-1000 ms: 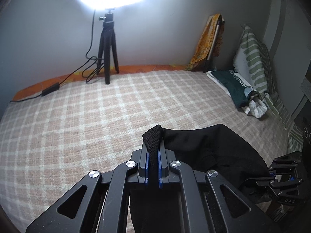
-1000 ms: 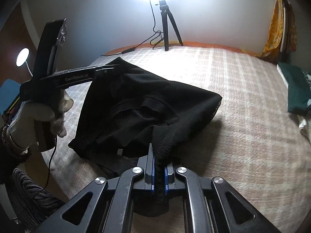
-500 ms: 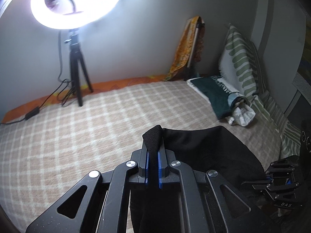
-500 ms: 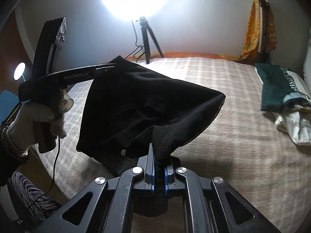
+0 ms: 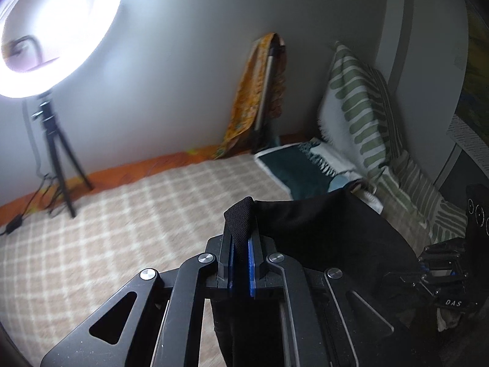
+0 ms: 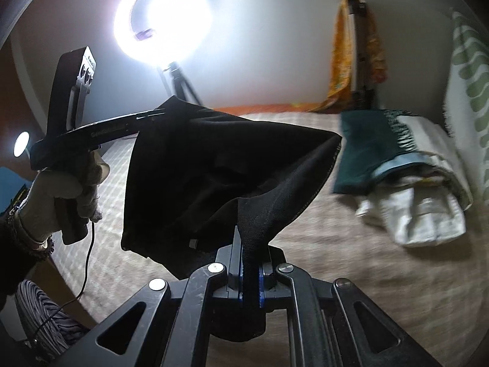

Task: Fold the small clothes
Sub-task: 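Lift the folded black shirt with both grippers and carry it toward the pillow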

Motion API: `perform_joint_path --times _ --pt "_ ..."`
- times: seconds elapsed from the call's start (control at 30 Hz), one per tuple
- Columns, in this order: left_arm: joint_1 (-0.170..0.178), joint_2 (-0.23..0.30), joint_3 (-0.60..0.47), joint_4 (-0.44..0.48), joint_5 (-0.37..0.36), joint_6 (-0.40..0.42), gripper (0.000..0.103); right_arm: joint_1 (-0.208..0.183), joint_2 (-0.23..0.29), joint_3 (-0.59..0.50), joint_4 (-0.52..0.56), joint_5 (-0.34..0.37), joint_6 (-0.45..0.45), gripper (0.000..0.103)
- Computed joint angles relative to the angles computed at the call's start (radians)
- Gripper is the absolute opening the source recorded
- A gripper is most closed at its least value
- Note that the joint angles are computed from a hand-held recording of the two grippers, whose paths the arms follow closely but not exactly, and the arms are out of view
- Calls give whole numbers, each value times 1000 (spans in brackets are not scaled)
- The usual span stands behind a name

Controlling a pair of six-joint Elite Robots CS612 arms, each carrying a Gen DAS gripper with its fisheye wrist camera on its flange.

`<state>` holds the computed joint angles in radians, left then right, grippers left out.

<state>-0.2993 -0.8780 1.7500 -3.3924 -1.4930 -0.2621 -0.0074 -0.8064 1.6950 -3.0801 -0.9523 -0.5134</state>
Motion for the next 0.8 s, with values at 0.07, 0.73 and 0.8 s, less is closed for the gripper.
perform_joint_path --times 0.07,0.73,0.8 --pt "-6 19 -39 9 -8 3 5 -15 5 -22 -4 -9 5 4" --pt "-43 231 -457 135 -42 -37 5 -94 126 -364 105 -124 -39 4" --pt "-45 246 -487 151 -34 -32 5 -96 146 -409 132 -119 -45 4"
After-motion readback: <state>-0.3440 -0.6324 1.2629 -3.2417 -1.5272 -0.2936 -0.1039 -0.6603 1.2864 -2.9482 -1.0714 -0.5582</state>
